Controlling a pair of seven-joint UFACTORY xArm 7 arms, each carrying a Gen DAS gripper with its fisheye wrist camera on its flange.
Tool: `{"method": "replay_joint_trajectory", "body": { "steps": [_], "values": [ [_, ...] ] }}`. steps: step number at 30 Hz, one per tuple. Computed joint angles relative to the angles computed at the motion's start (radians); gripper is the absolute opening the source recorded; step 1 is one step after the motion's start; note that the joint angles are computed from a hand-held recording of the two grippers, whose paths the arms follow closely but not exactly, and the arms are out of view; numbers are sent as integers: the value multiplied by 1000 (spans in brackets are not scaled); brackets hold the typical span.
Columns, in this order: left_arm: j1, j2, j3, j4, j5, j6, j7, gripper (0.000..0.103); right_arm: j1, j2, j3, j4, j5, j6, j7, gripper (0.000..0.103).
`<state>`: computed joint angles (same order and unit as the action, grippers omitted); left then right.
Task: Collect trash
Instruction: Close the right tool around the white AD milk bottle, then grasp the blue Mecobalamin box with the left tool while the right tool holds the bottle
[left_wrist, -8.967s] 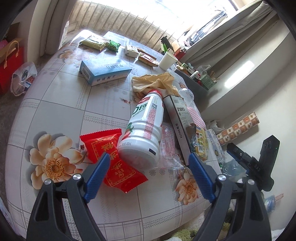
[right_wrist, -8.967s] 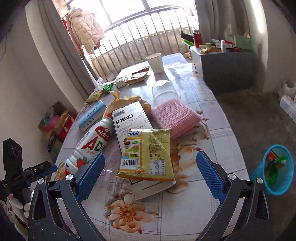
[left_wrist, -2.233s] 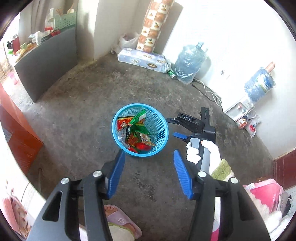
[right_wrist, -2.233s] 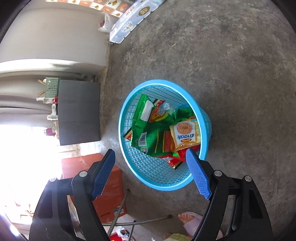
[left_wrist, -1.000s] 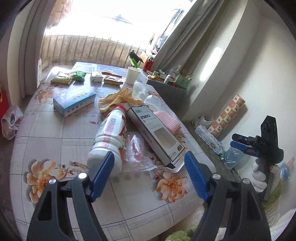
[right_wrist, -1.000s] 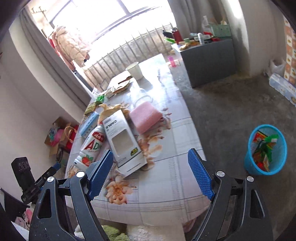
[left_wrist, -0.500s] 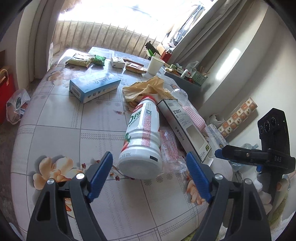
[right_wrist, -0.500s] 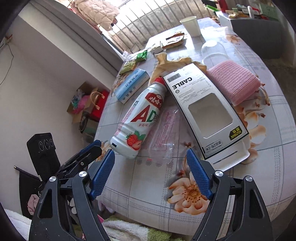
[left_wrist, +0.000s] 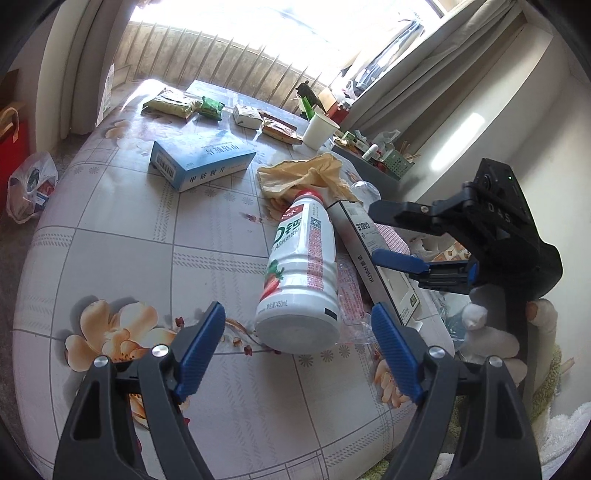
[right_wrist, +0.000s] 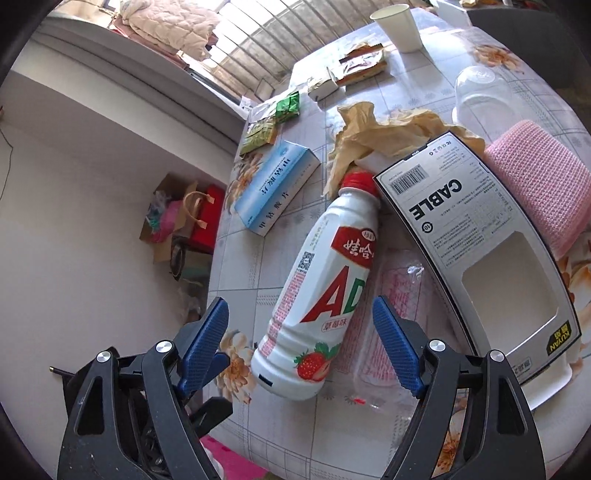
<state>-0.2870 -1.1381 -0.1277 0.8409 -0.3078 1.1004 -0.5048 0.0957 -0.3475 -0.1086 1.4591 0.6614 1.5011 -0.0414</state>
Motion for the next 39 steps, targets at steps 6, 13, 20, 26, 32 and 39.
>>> {"method": "replay_joint_trajectory", "body": {
  "steps": [6, 13, 20, 26, 32, 39],
  "values": [
    [8, -37, 16, -17, 2, 19, -10, 79, 1, 55, 58, -10, -64, -51, 97, 77],
    [14, -74, 34, -37, -3, 44, -8, 79, 16, 77, 84, -13, -110, -55, 129, 76],
    [26, -91, 50, -37, -3, 59, 5, 79, 22, 89, 79, -23, -88, -48, 127, 62],
    [45, -84, 63, -20, 8, 70, 21, 79, 20, 74, 49, -20, -29, 13, 50, 61],
    [77, 13, 83, 47, 65, 36, 92, 79, 6, 37, 6, -12, 42, 93, -47, 60],
    [102, 337, 171, 224, 109, -62, 267, 81, -4, -8, -7, -41, 48, 91, -107, 60]
  ]
}}
